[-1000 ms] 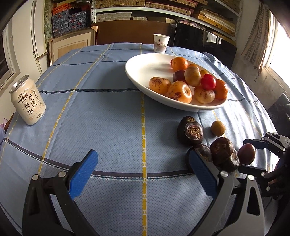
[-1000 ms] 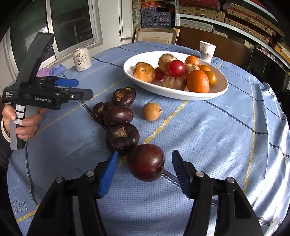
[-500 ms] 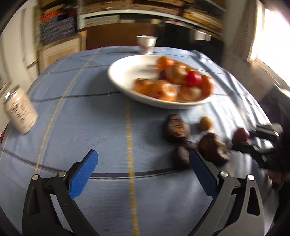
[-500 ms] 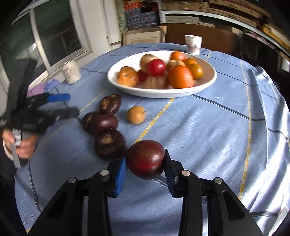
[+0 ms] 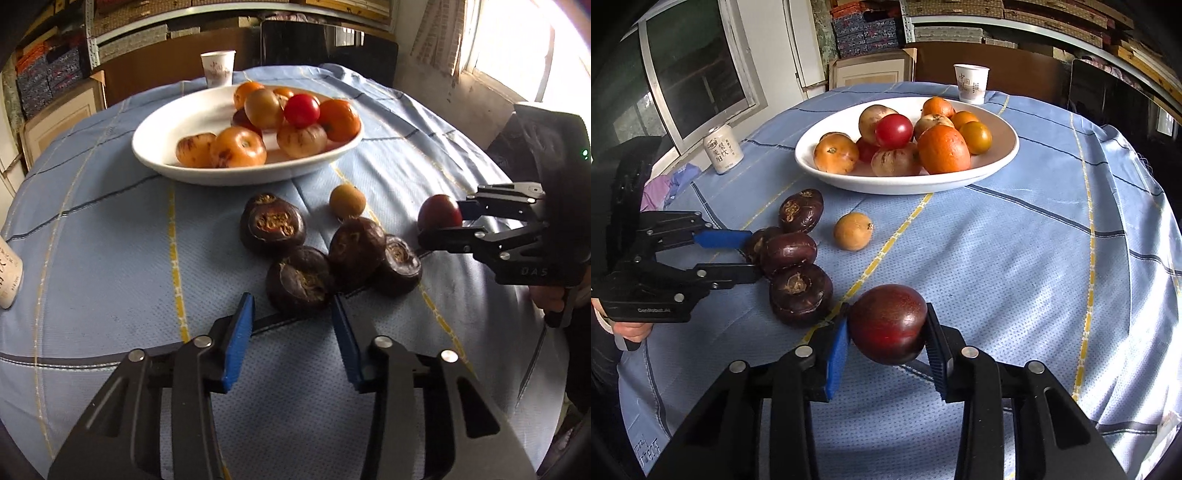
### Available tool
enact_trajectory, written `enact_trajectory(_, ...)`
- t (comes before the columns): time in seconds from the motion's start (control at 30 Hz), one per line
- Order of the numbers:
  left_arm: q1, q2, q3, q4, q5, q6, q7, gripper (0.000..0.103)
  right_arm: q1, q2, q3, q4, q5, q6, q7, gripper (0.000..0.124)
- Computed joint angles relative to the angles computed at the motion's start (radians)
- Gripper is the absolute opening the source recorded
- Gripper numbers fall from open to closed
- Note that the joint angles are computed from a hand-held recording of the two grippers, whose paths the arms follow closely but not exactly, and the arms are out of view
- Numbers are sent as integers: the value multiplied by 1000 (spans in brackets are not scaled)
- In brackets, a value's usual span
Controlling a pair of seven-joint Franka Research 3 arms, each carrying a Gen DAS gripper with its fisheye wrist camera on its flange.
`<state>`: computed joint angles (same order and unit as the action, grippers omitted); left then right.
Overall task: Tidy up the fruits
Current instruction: 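Grasp a dark brown fruit with the left tool while the right holds the plum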
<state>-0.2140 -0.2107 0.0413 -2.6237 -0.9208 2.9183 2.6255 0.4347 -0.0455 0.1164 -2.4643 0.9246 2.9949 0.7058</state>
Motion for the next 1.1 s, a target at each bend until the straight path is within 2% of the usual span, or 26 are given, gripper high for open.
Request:
enact_trajectory(0.4, -27, 12, -6, 8, -3, 59, 7, 42, 15, -9, 3, -12, -2, 12, -10, 39)
enact_trajectory(0.6, -30, 15, -1, 10, 17, 46, -2, 39, 21, -9, 2, -13, 3, 16, -21, 39)
enact_trajectory(0.77, -47, 1, 21, 11, -67, 47, 57, 39, 21, -8, -2, -8, 30, 7, -45, 39)
enact_trajectory(0.9, -43, -33, 57, 33, -212, -18, 149, 38, 32, -12, -9, 19, 212, 4, -189, 39)
enact_trajectory(0.97, -7, -30, 55, 68, -220, -75, 136, 37, 34, -13, -9, 48, 309, 10, -247, 39)
enact_trajectory(1.03, 27, -3, 37, 122, -212, -89, 110, 30, 40, -2, -4, 102, 455, 35, -357, 39)
enact_trajectory(1.1, 61, 46, 19, 205, -202, -99, 76, 29, 38, 32, 8, 181, 599, 70, -473, 39)
